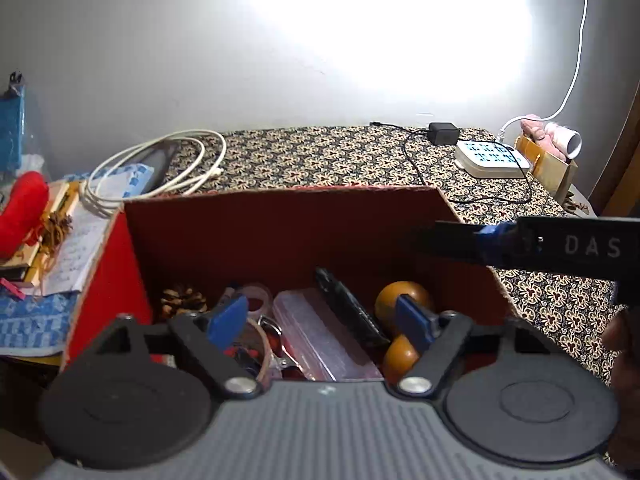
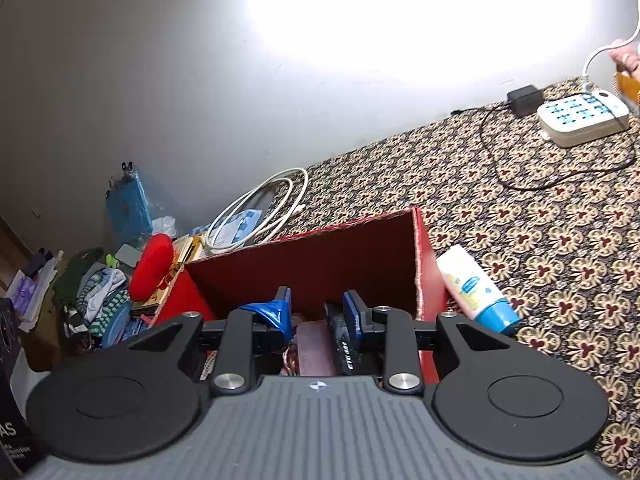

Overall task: Organize rigid objects
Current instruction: 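Lower the black device into the red box with the right gripper, then open the right gripper and withdraw it from the red box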

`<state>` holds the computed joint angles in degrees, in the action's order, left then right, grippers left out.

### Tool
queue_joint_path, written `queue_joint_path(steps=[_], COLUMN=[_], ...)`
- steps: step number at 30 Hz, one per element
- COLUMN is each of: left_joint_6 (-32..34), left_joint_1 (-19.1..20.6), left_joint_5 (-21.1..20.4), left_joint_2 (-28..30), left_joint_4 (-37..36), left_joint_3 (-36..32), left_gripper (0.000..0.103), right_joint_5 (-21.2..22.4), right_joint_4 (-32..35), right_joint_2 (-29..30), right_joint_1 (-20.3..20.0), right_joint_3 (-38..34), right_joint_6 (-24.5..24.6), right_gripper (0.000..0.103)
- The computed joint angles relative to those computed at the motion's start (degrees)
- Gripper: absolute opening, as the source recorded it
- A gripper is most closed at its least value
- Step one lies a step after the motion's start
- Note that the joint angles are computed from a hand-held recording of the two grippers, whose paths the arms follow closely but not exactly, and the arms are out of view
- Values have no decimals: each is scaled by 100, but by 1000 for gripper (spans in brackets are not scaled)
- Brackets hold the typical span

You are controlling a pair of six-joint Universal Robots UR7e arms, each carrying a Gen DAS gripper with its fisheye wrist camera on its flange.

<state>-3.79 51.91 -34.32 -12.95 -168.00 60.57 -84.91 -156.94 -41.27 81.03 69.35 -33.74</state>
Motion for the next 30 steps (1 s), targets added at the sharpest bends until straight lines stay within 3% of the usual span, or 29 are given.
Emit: queue_joint_path(steps=[12, 20, 26, 30], left_joint_6=[-351, -1511, -2356, -3008], left_joint_1=[-206, -348, -484, -569], left_joint_5=[595, 1103, 1439, 1698], left_joint_2=[32, 81, 247, 450], left_joint_4=[387, 1574, 2317, 3174], left_joint_3=[4, -180, -475, -855], left_gripper=[80, 82, 82, 82], right_joint_5=[-360, -504, -472, -497], right_joint_4=[-979, -840, -289, -357], right_joint_2=[-282, -438, -559, -586], right_joint_1=[0, 14, -45, -109], right_joint_3=[611, 699, 520, 474], right_joint_6=[-172, -664, -844, -1126], right_gripper=[12, 15, 16, 16])
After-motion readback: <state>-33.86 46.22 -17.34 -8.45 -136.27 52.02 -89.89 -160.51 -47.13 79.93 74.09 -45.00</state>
